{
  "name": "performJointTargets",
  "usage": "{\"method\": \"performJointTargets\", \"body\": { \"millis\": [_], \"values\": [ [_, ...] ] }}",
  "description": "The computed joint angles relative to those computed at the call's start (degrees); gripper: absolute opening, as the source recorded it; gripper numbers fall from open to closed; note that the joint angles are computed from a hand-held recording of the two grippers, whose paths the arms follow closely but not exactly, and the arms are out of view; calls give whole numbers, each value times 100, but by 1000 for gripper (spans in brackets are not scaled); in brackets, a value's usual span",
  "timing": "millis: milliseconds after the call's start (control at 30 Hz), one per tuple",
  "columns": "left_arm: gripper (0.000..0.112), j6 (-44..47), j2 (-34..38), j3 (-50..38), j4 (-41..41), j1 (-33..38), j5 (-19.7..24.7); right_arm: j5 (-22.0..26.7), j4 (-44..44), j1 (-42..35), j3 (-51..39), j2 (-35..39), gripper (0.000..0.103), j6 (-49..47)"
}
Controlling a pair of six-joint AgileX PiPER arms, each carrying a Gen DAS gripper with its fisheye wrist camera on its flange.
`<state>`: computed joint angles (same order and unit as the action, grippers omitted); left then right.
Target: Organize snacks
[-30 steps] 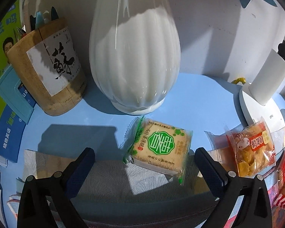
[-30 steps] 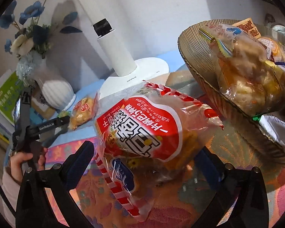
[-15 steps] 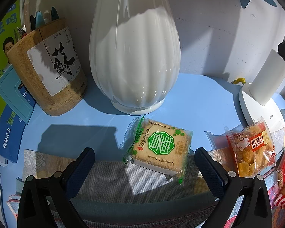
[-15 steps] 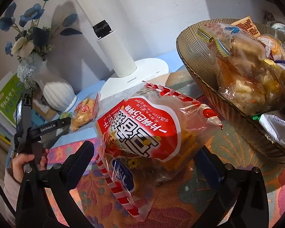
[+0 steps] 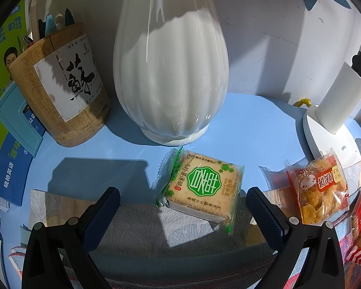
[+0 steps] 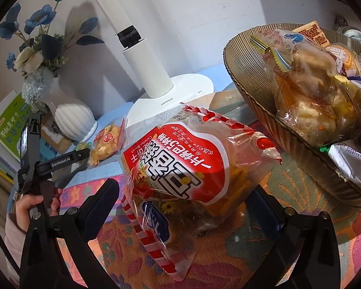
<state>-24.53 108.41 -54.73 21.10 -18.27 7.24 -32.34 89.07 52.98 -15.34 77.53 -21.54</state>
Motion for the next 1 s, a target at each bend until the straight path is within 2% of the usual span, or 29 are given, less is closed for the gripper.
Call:
{"method": "performJointTargets", "body": {
  "millis": [167, 300, 367, 500, 700, 867, 1000],
  "values": [
    [103, 5, -3, 12, -3, 1, -10, 27, 81, -61, -90, 83, 103, -151],
    [103, 105, -5, 9, -94, 7, -9, -96, -879, -113, 204, 33, 103, 1176],
    [103, 68, -15, 22, -63, -2, -12, -163, -1083, -107, 278, 25, 103, 1503],
    [103, 231, 10, -7, -204, 22, -14, -175, -788, -48, 192, 37, 103, 1233],
    [103, 216, 3, 0, -194, 14, -14, -196, 307, 37, -234, 253, 103, -29],
    [103, 236, 2, 3, -210, 17, -18, -121, -491, -14, 145, -46, 103, 861],
    [103, 295, 6, -7, -263, 21, -15, -123, -243, 47, 98, -86, 102, 590]
  ]
}}
